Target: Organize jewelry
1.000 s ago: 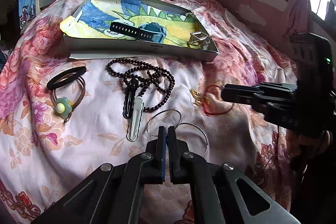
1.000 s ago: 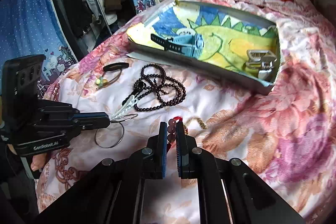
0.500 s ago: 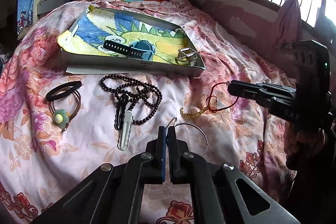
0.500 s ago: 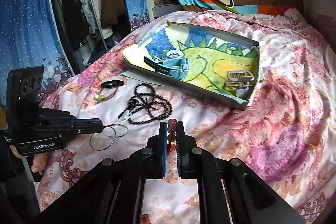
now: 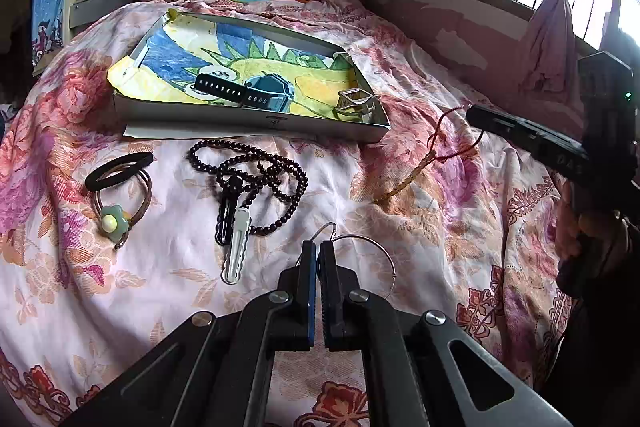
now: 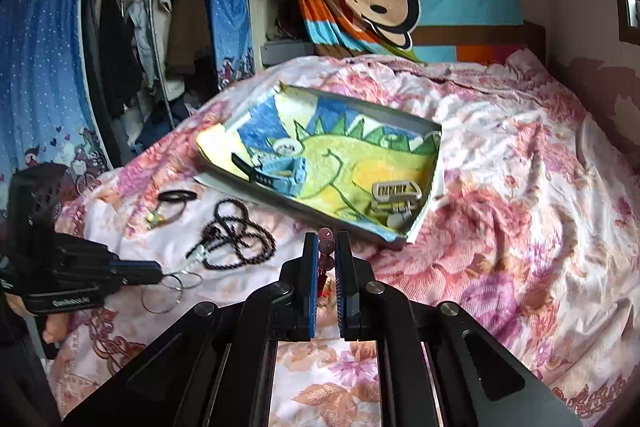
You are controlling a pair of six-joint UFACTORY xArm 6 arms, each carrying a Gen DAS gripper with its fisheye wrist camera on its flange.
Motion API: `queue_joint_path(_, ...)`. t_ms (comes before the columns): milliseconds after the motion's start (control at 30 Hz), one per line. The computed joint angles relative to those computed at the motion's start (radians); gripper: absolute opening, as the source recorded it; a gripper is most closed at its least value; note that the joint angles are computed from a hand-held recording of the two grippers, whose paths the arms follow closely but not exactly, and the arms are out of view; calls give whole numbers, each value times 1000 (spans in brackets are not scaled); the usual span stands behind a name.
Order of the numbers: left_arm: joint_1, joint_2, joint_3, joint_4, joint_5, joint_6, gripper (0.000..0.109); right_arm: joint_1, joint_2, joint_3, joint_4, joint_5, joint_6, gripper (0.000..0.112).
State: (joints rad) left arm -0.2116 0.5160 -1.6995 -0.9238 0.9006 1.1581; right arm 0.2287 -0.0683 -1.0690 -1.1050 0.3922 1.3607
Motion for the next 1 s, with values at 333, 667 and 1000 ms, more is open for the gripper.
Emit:
queue_joint_path(333, -5, 13, -13, 43, 10, -29, 2, 17, 87, 12, 322, -133, -252, 7)
queue_joint_path(667, -13, 75, -89, 209, 75, -156, 3, 28, 134, 115, 837, -186, -543, 8)
queue_joint_path(1000, -3, 109, -144, 231, 130, -207, 29, 31, 141, 90, 825, -138, -556, 9)
